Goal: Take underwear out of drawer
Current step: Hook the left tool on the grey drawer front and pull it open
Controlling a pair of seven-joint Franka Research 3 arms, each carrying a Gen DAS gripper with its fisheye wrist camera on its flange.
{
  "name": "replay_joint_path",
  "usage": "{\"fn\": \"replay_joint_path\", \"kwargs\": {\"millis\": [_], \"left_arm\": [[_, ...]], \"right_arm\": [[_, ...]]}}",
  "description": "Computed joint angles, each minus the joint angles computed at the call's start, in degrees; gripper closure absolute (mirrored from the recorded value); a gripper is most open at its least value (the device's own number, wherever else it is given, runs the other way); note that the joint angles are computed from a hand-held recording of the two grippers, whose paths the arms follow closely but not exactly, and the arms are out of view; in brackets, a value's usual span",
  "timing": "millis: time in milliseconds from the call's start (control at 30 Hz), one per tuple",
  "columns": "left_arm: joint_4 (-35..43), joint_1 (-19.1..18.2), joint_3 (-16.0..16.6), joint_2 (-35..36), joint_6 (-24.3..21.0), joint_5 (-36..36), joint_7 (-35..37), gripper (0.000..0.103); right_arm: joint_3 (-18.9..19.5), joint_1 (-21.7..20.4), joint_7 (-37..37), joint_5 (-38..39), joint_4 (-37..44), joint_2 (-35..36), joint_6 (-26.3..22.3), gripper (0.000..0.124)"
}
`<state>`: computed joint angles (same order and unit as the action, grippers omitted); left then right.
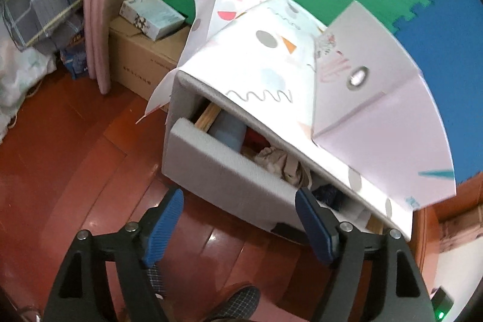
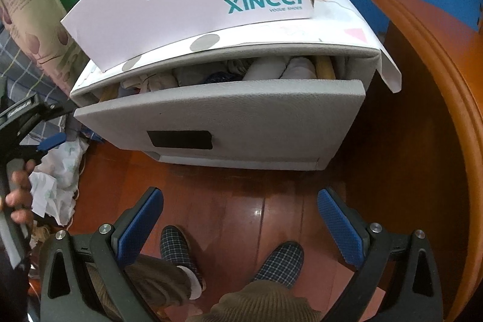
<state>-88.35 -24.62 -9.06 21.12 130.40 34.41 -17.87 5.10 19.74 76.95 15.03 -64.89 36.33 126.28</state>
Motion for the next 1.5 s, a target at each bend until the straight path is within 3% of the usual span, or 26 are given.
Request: {"fn": "replay_joint_path", "kwargs": {"millis": [333, 933, 1167, 1400, 1500], "left_arm": [[2.50, 2.28, 0.52, 4.21, 2.73, -5.48, 1.90, 0.023], [4.66, 2.66, 1.29, 6.99, -0.32, -9.00, 5.35, 0.013], [0.93, 2.66, -0.20, 4.31, -0.97, -10.55, 7.82, 0.008], [-5.83, 2.69, -2.13, -0.11, 0.29, -13.30, 7.79, 0.008], [-7.71, 1.83, -2.44, -1.55, -0.48, -12.80, 6.55, 0.008]], "right_arm": [[-0.10, 0.21, -0.13, -0.38, 0.72, 0.43, -0.80, 0.023], [-0.63, 1.10, 0.53, -2.26, -0.05, -0.14, -0.32, 0.023], [-0.45, 0.85, -0.19, -2.10, -0.83, -0.68, 1.42, 0.023], [0.98, -0.40, -4.67, 0.95, -6.73, -4.31, 8.19, 0.023], [0.45, 0.23, -4.34, 0.09, -6.14, -4.30, 7.86, 0.023]]}}
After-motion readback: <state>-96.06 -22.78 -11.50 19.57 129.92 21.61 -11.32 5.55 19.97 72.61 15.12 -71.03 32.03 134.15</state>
